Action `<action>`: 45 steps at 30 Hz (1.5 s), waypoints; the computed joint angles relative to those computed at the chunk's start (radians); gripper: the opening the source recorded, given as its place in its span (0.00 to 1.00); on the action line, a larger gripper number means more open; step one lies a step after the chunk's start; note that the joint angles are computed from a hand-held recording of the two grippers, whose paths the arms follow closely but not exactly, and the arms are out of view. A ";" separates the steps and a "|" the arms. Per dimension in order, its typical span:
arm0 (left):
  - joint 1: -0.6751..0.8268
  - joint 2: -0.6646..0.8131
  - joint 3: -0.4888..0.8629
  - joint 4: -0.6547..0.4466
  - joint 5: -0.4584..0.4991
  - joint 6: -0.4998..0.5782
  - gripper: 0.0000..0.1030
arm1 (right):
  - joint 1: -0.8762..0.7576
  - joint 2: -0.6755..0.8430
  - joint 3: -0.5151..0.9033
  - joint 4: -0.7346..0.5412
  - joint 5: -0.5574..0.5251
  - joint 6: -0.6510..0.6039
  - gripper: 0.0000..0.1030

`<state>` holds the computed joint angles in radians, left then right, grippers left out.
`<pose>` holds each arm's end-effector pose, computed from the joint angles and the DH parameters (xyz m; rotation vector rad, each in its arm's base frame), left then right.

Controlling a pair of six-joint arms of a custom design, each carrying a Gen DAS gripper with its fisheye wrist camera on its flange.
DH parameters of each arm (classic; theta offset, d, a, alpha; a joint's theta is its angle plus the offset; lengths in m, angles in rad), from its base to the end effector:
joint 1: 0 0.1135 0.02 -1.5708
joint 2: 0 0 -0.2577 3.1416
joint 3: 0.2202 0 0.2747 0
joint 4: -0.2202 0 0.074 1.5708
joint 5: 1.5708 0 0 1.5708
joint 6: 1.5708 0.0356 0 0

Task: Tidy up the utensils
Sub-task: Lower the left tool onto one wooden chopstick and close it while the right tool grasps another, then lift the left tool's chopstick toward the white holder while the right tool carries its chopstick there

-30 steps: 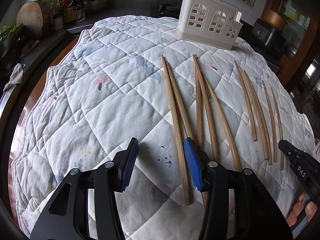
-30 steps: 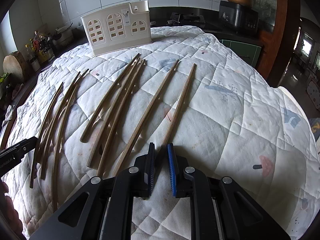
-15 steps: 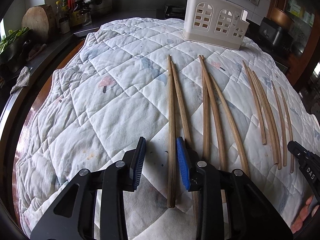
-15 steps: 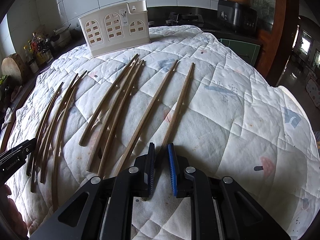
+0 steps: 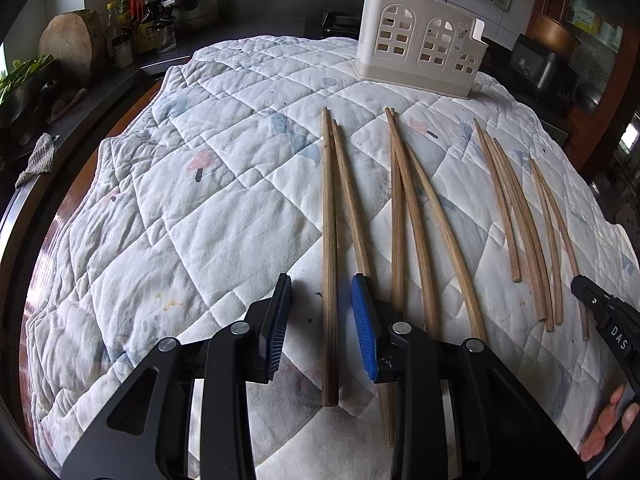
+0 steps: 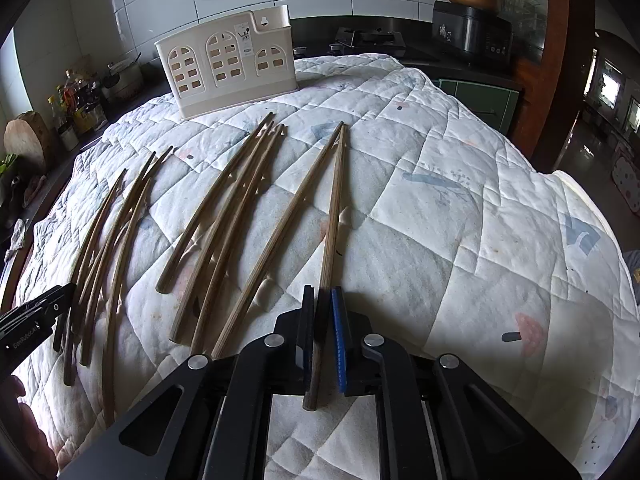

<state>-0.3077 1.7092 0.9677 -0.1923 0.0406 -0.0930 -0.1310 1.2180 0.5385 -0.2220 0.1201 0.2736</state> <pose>0.3416 -0.1101 0.1439 0.2864 2.5004 -0.2152 0.2424 -0.0362 0.1478 0.5457 2.4041 -0.0868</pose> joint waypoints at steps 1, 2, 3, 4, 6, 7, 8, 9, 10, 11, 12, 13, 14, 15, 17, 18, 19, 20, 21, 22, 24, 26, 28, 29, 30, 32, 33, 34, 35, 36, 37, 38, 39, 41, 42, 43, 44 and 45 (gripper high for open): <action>0.001 -0.001 -0.003 0.003 0.003 -0.001 0.29 | -0.001 -0.008 -0.003 0.000 0.003 -0.001 0.08; 0.003 -0.001 -0.004 0.006 0.007 -0.001 0.29 | 0.000 -0.019 -0.005 -0.002 0.009 -0.003 0.08; 0.004 0.000 -0.003 0.005 0.009 -0.002 0.29 | -0.002 -0.031 -0.007 -0.006 0.011 -0.004 0.07; 0.003 0.001 -0.001 0.004 0.006 0.000 0.29 | -0.008 -0.042 -0.008 -0.009 0.006 -0.008 0.07; 0.003 0.004 -0.007 0.018 0.002 0.009 0.29 | -0.015 -0.065 -0.008 -0.017 0.008 -0.015 0.07; 0.005 0.003 -0.012 0.027 0.005 0.010 0.29 | -0.018 -0.081 -0.011 -0.020 0.011 -0.019 0.07; 0.008 0.003 -0.014 0.031 0.012 0.010 0.29 | -0.020 -0.094 -0.012 -0.025 0.014 -0.024 0.07; 0.013 0.002 -0.015 0.032 0.022 0.010 0.29 | -0.022 -0.105 -0.012 -0.029 0.017 -0.028 0.07; 0.019 -0.001 -0.016 0.032 0.036 0.005 0.29 | -0.028 -0.117 -0.013 -0.030 0.012 -0.033 0.07; 0.027 -0.005 -0.020 0.034 0.056 0.001 0.29 | -0.034 -0.125 -0.012 -0.031 0.007 -0.037 0.07; 0.034 -0.007 -0.024 0.037 0.073 0.000 0.29 | -0.034 -0.136 -0.014 -0.033 0.008 -0.039 0.07; 0.039 -0.009 -0.029 0.043 0.086 -0.003 0.29 | -0.035 -0.144 -0.013 -0.037 0.008 -0.040 0.07; 0.044 -0.011 -0.034 0.049 0.097 -0.003 0.29 | -0.035 -0.152 -0.012 -0.040 0.008 -0.042 0.07; 0.046 -0.013 -0.039 0.055 0.103 -0.004 0.29 | -0.032 -0.157 -0.011 -0.040 0.013 -0.042 0.07; 0.051 -0.014 -0.042 0.060 0.115 -0.014 0.29 | -0.026 -0.170 -0.009 -0.044 0.021 -0.046 0.07; 0.053 -0.013 -0.041 0.059 0.122 -0.019 0.29 | -0.023 -0.174 -0.009 -0.044 0.025 -0.046 0.07; 0.053 -0.010 -0.038 0.057 0.124 -0.022 0.29 | -0.021 -0.176 -0.009 -0.045 0.027 -0.047 0.07; 0.052 -0.008 -0.035 0.056 0.120 -0.021 0.29 | -0.018 -0.176 -0.009 -0.043 0.029 -0.048 0.07; 0.049 -0.006 -0.033 0.056 0.113 -0.021 0.29 | -0.016 -0.175 -0.009 -0.041 0.030 -0.047 0.07; 0.045 -0.004 -0.031 0.055 0.103 -0.022 0.29 | -0.015 -0.171 -0.008 -0.040 0.029 -0.047 0.07; 0.031 -0.002 -0.026 0.051 0.067 -0.024 0.28 | -0.013 -0.170 -0.009 -0.037 0.030 -0.046 0.07; 0.013 0.000 -0.025 0.053 0.018 -0.024 0.23 | -0.012 -0.170 -0.009 -0.036 0.031 -0.044 0.07; 0.010 0.000 -0.024 0.054 0.005 -0.021 0.21 | -0.007 -0.169 -0.008 -0.037 0.035 -0.043 0.07; 0.011 0.000 -0.023 0.052 0.003 -0.022 0.19 | -0.005 -0.167 -0.007 -0.036 0.035 -0.043 0.07; 0.012 0.000 -0.022 0.050 0.003 -0.024 0.16 | -0.004 -0.166 -0.007 -0.035 0.033 -0.042 0.07; 0.017 0.003 -0.015 0.044 0.009 -0.024 0.12 | 0.002 -0.165 -0.006 -0.034 0.036 -0.041 0.07; 0.018 0.002 -0.014 0.043 0.011 -0.024 0.09 | 0.004 -0.165 -0.006 -0.034 0.037 -0.041 0.07; 0.021 0.001 -0.014 0.044 0.013 -0.024 0.09 | 0.008 -0.166 -0.006 -0.034 0.039 -0.039 0.07; 0.022 -0.001 -0.014 0.044 0.015 -0.025 0.08 | 0.012 -0.168 -0.005 -0.035 0.043 -0.041 0.07; 0.024 -0.002 -0.014 0.045 0.018 -0.024 0.08 | 0.018 -0.169 -0.005 -0.035 0.051 -0.042 0.07; 0.026 -0.004 -0.017 0.046 0.021 -0.024 0.08 | 0.022 -0.170 -0.005 -0.035 0.058 -0.044 0.07; 0.029 -0.005 -0.016 0.045 0.026 -0.025 0.08 | 0.025 -0.172 -0.004 -0.036 0.061 -0.045 0.07; 0.029 -0.008 -0.017 0.046 0.027 -0.028 0.08 | 0.026 -0.175 -0.002 -0.037 0.062 -0.047 0.07; 0.033 -0.017 -0.019 0.046 0.034 -0.027 0.08 | 0.025 -0.178 0.003 -0.038 0.064 -0.052 0.07; 0.034 -0.020 -0.019 0.046 0.037 -0.024 0.07 | 0.026 -0.180 0.007 -0.039 0.067 -0.056 0.07; 0.036 -0.024 -0.018 0.046 0.037 -0.021 0.07 | 0.028 -0.182 0.010 -0.040 0.072 -0.060 0.07; 0.038 -0.029 -0.018 0.046 0.042 -0.021 0.05 | 0.030 -0.181 0.017 -0.041 0.075 -0.064 0.07; 0.041 -0.036 -0.020 0.050 0.051 -0.019 0.05 | 0.032 -0.179 0.025 -0.044 0.077 -0.070 0.07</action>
<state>-0.2662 1.6733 0.9480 -0.1420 0.0916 -0.1118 -0.0992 1.0386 0.5638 -0.2657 0.1976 0.2040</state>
